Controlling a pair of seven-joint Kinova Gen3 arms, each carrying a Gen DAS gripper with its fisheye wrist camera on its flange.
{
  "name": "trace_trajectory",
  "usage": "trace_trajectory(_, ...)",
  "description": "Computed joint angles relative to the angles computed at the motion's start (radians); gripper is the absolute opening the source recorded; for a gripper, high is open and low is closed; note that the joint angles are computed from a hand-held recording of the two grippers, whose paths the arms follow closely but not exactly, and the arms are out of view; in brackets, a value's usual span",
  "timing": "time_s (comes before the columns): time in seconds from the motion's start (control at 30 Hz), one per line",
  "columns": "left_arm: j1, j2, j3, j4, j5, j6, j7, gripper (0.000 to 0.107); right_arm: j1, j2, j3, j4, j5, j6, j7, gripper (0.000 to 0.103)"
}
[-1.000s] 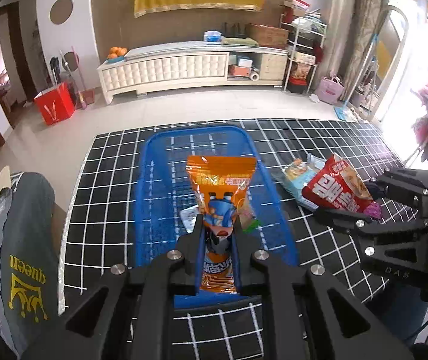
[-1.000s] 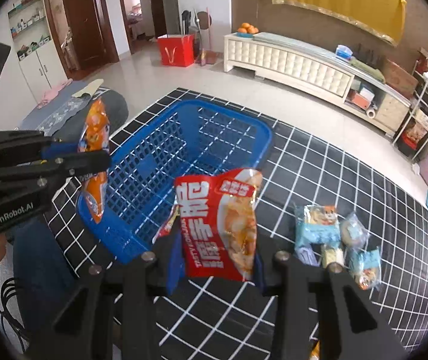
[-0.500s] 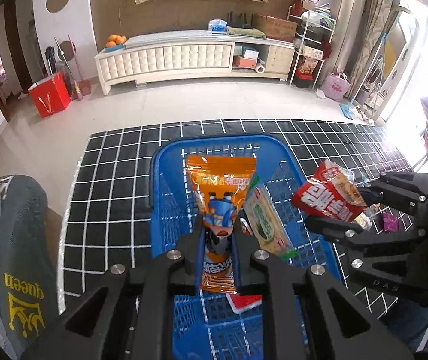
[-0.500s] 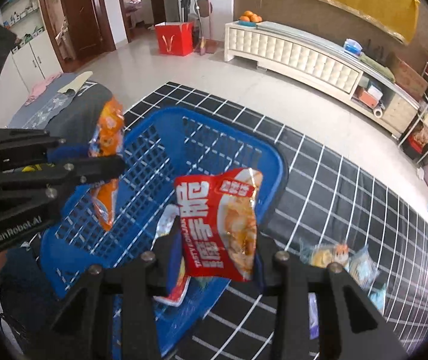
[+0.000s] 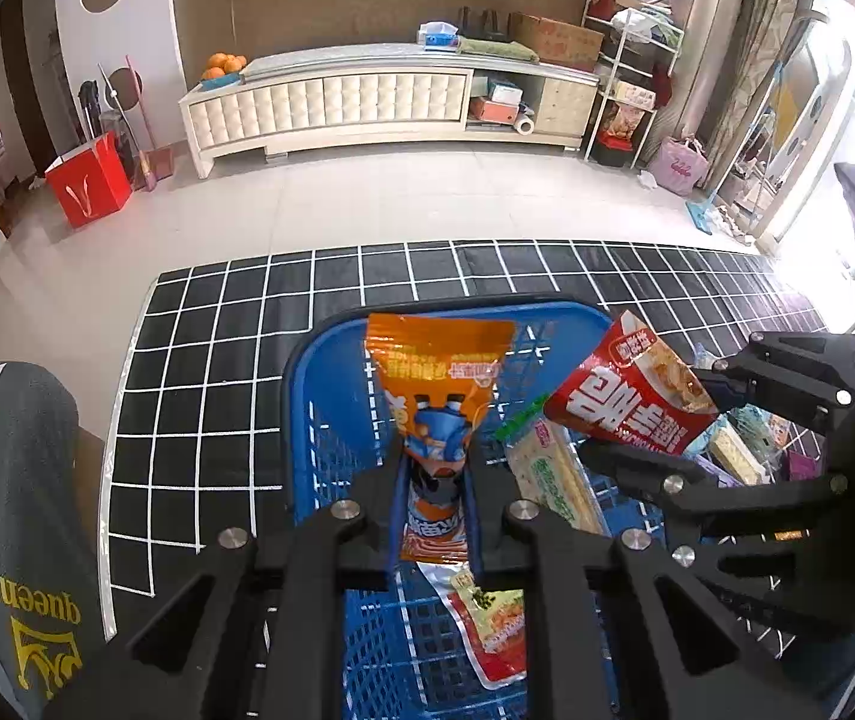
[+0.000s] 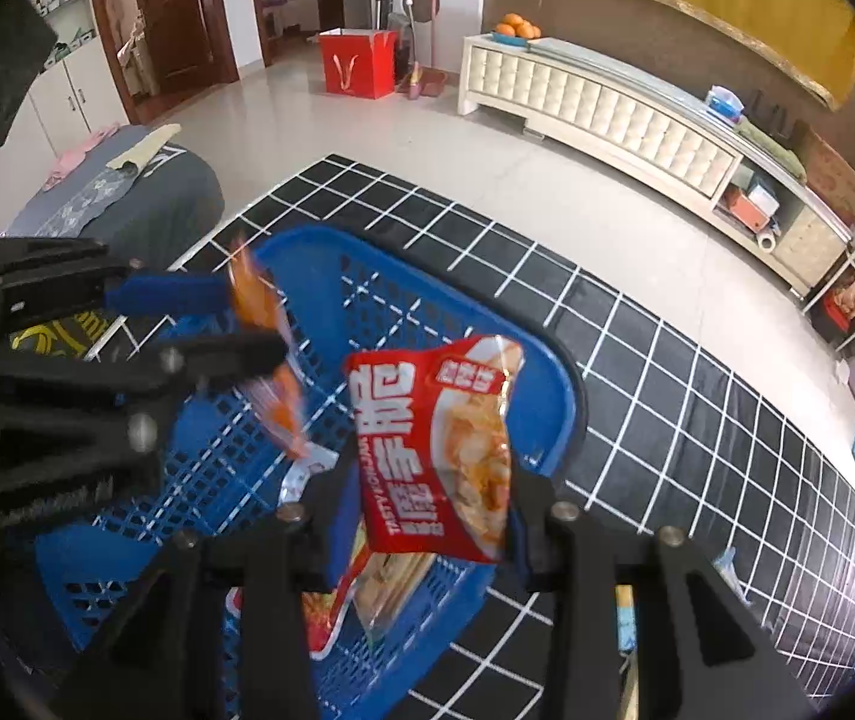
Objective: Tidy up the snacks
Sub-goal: 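Carry the wafer stick with the left gripper while the right gripper carries the chip bag into the basket, then open both grippers over the basket and move back toward the remaining snacks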
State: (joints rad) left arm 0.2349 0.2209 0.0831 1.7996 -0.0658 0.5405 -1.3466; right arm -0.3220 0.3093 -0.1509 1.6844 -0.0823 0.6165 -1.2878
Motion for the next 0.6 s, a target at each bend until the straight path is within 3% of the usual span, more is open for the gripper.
trace_trajectory(0.03, 0.002, 0.007, -0.005, -0.006, -0.005, 0.006, 0.008, 0.023, -0.015, 0.008, 0.011, -0.01, 0.018, 0.008, -0.019, 0.058)
trace_trajectory(0.07, 0.003, 0.011, -0.008, -0.011, -0.009, 0.008, 0.015, 0.036, -0.02, 0.015, 0.016, -0.019, 0.023, 0.014, -0.025, 0.063)
trace_trajectory(0.1, 0.001, 0.015, -0.01, -0.014, -0.009, 0.01, 0.019, 0.043, -0.007, 0.018, 0.004, -0.02, 0.011, 0.012, -0.014, 0.069)
trace_trajectory(0.23, 0.041, 0.013, -0.033, -0.009, -0.084, 0.007, 0.062, 0.043, -0.025, -0.006, 0.01, 0.016, 0.027, -0.034, -0.024, 0.085)
trace_trajectory(0.3, 0.049, 0.007, -0.035, 0.0, -0.11, 0.005, 0.08, 0.045, -0.061, -0.023, 0.036, 0.037, 0.081, -0.062, -0.075, 0.089)
trace_trajectory(0.37, 0.038, -0.001, -0.028, 0.008, -0.101, 0.005, 0.081, 0.054, -0.068, -0.036, 0.043, 0.045, 0.108, -0.063, -0.104, 0.091)
trace_trajectory(0.6, 0.023, -0.063, -0.019, 0.047, -0.098, 0.003, 0.116, 0.054, -0.032, -0.092, 0.033, 0.069, 0.112, -0.047, -0.135, 0.091)
